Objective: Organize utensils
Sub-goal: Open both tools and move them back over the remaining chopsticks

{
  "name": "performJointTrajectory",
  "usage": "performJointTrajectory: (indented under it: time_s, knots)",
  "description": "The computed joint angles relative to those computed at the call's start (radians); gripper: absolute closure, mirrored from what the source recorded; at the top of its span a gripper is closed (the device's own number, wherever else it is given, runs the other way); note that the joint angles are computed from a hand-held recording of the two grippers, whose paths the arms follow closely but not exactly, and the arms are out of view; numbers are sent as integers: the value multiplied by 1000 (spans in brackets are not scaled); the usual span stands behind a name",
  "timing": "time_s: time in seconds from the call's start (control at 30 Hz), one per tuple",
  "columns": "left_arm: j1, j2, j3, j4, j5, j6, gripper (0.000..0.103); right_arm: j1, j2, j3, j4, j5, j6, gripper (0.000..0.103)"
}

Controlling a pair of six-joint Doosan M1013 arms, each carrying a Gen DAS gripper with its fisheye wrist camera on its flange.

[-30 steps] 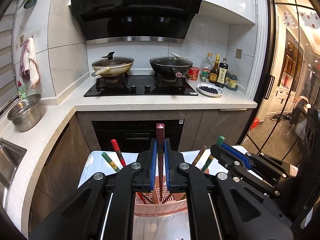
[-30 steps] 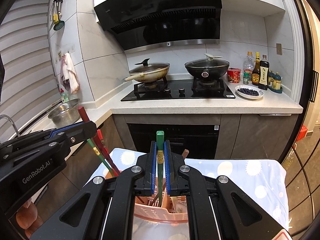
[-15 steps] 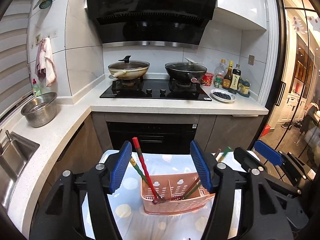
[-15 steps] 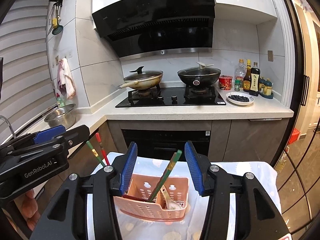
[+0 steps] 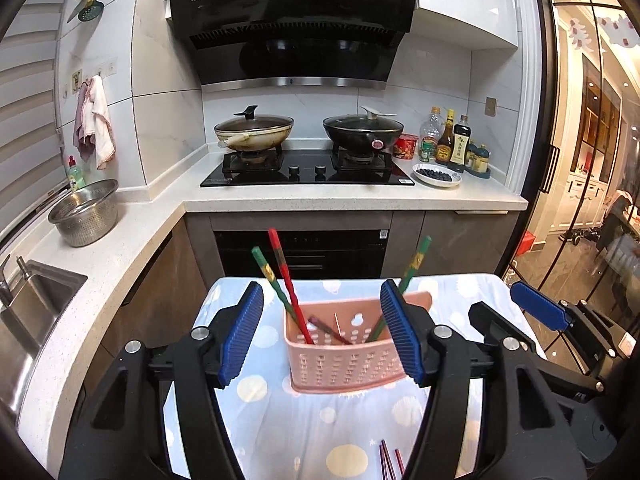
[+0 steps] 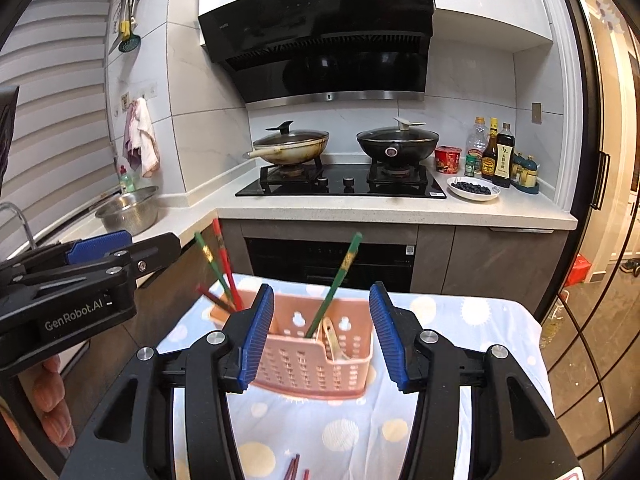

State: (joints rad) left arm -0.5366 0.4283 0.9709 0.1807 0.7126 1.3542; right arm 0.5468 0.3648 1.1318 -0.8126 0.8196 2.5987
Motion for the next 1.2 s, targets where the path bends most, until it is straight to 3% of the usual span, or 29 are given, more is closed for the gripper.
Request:
performJointTrajectory:
  time_s: [0.7,0.9,1.2]
  knots:
    - [-21,-171,408,-37,-38,-44,45,121,-134,325,17,47,164,54]
    - [-23,-205,504,-65,-9,-39,45,167,-151,397,71,68,179,54]
    - [-42,-245,606,-61,18,-54,45,197,-168,474,192,54,186,55]
